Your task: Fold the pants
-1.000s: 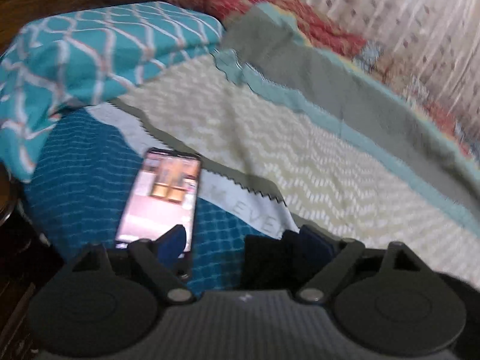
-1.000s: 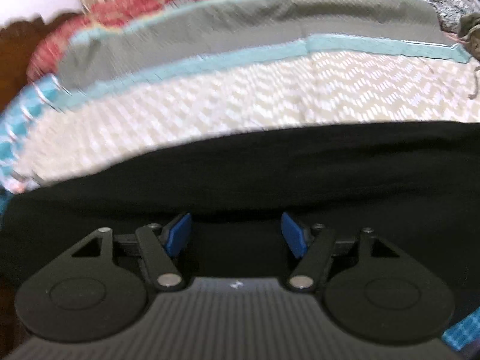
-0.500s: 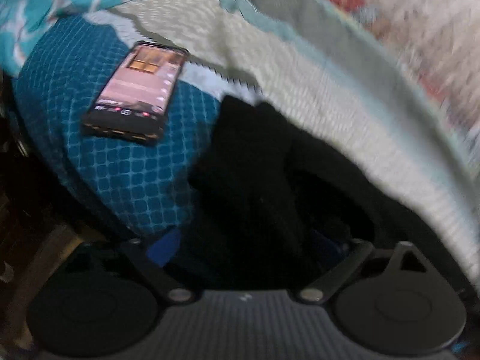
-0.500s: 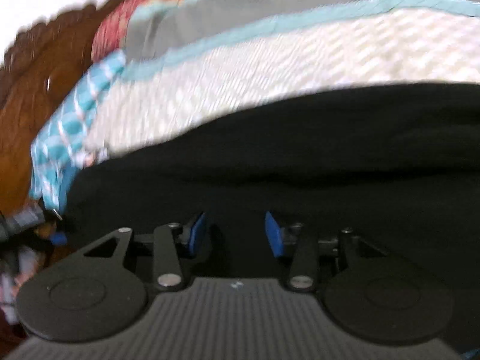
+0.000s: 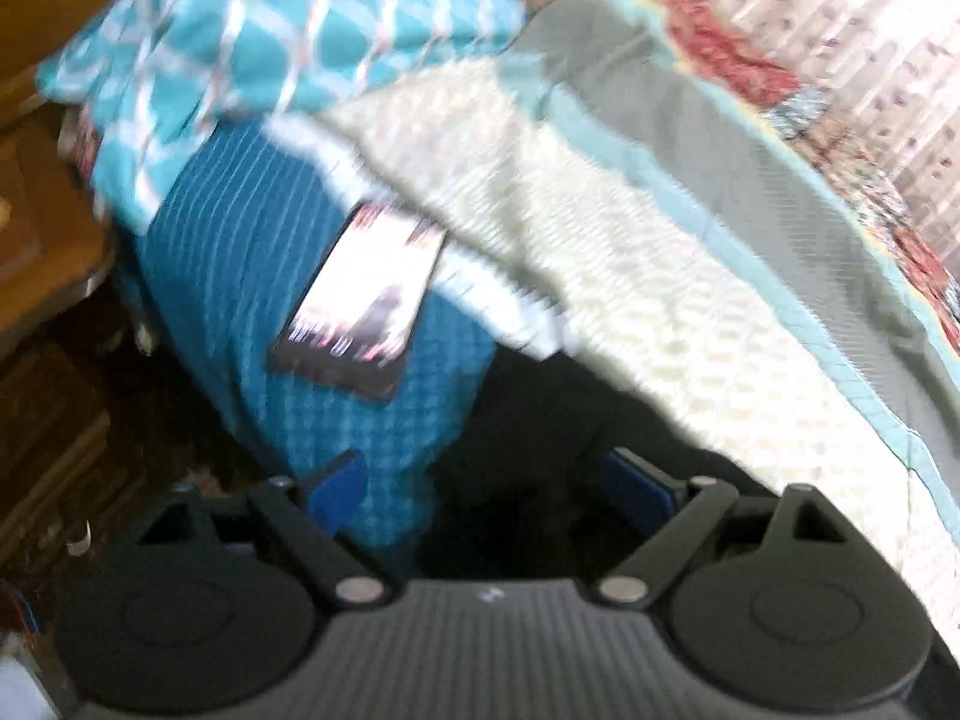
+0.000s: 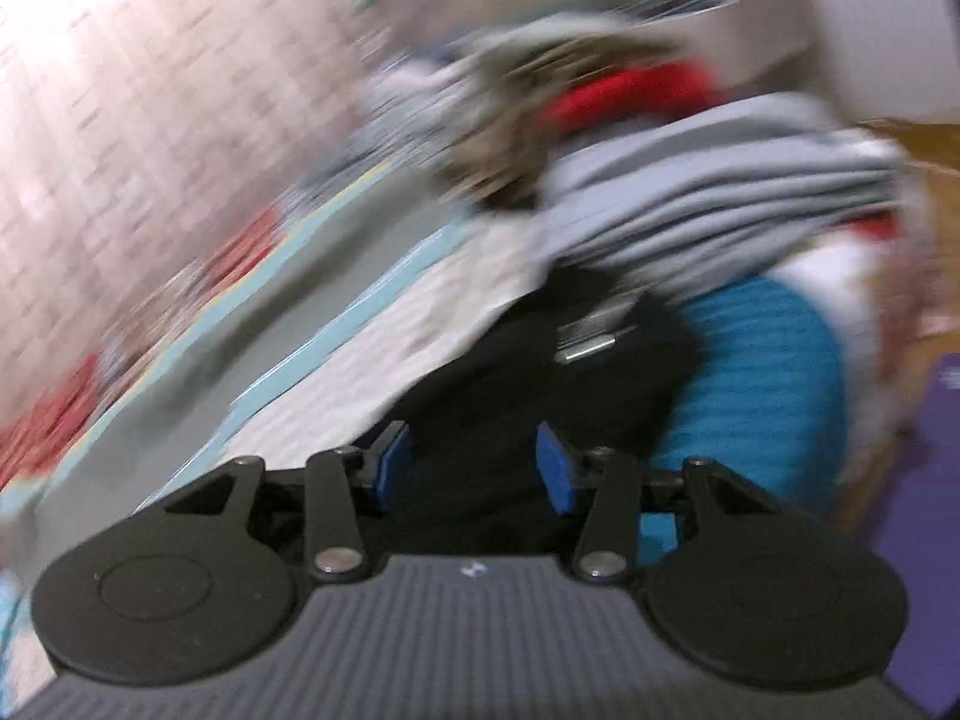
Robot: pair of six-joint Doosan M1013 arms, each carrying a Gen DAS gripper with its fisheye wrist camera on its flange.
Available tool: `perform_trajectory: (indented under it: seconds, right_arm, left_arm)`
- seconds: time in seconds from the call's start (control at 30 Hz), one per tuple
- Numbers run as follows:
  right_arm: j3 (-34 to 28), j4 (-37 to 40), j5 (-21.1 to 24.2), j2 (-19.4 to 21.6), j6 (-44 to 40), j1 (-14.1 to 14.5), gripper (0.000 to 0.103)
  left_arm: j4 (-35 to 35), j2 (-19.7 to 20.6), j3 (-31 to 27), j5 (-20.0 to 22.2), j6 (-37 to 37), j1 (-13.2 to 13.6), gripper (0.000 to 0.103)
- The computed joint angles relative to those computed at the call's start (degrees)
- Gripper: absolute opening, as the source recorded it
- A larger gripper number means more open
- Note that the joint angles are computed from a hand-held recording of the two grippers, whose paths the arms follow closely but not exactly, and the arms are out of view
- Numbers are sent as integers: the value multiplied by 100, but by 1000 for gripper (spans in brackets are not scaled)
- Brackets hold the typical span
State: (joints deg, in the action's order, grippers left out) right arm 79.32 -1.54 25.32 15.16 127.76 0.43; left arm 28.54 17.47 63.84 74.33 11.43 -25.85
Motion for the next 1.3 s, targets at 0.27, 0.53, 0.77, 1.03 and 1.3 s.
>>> perform_trajectory:
  seconds: [0.27,0.53,0.77,1.03,1.3]
  right_arm:
    - [442,310,-413,16,389,-224,58]
    - [438,1843,-895,95,-1131,-499,58]
    - [389,4099,-667,190,-3283,-631,17]
    - [230,6419,-282,-22,-6599,-498,16]
    - [-489,5834,2193,266,-8359,-14,17]
  left_arm:
    - [-704,1048,-1582,-80,1601,-246,89]
    - [-1538,2126,-3063,398,3338,-545,88]
    - [-2160,2570,-3528,1101,3520,-521,81]
    - [-2244,2181,-2969,335,3344,-482,77]
    - [-2390,1906,-2457,-284,3263,-402,79]
